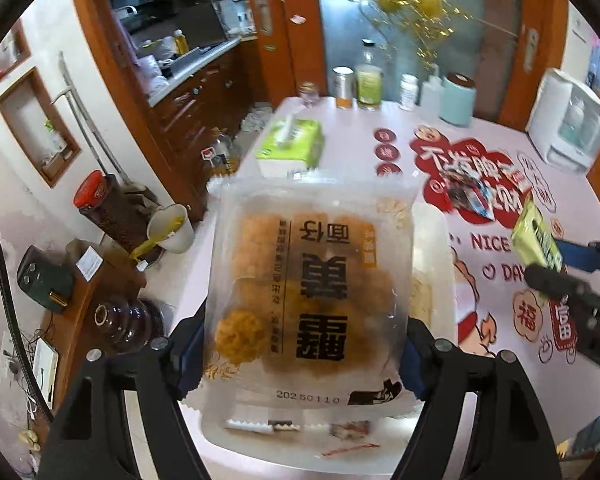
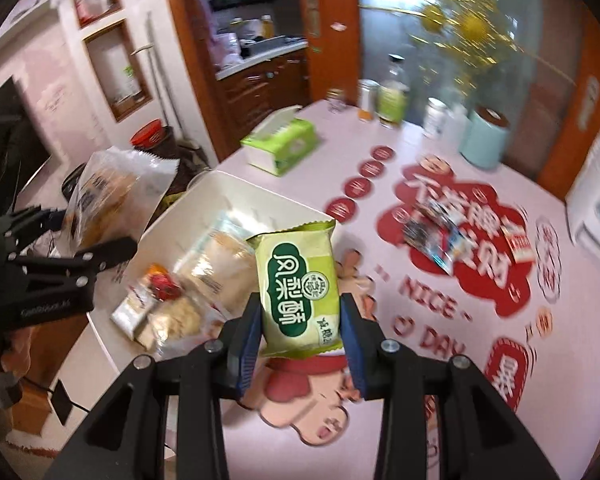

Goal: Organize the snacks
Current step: 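Carry both packets to the white tray and release them inside, then move both tools back over the candies on the table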

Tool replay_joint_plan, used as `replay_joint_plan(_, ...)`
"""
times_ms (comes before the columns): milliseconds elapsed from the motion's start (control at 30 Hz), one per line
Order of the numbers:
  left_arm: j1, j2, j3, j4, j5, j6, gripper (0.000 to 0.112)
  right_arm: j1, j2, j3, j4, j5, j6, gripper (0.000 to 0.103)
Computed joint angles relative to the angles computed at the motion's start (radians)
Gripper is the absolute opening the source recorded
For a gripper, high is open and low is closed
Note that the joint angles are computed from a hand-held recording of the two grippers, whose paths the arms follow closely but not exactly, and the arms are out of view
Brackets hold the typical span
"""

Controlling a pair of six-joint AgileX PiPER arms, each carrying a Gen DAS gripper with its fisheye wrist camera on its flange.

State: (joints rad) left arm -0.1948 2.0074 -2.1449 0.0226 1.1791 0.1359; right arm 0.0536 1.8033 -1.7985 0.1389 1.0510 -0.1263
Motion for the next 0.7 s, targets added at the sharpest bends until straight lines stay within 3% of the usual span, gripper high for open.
replay_joint_plan(200,0.046,0.016,-0.052,-0.024,-0.013,0.053,0.078,0.095,0.087,-0.141,-0.057,0.041,0.062,0.038)
replay_joint_plan(333,0.056,0.018,-0.043,-0.044,-0.032,0.077,0.084,0.130,0.149,-0.223,-0.070,0.077,0.091,0.041)
replay_joint_plan(500,0.071,0.026,-0.040,-0.084,-0.027,0.092,0.097,0.155,0.181,-0.247,-0.054,0.085,0.088,0.053)
replay_joint_plan(567,0.081,0.021,-0.031,-0.097,-0.029,0.092,0.097,0.175,0.174,-0.228,-0.093,0.069,0.111,0.063)
replay_joint_plan(700,0.089,0.002,0.003,-0.107,-0.037,0.095,0.097,0.172,0.153,-0.195,-0.067,0.062,0.115,0.063)
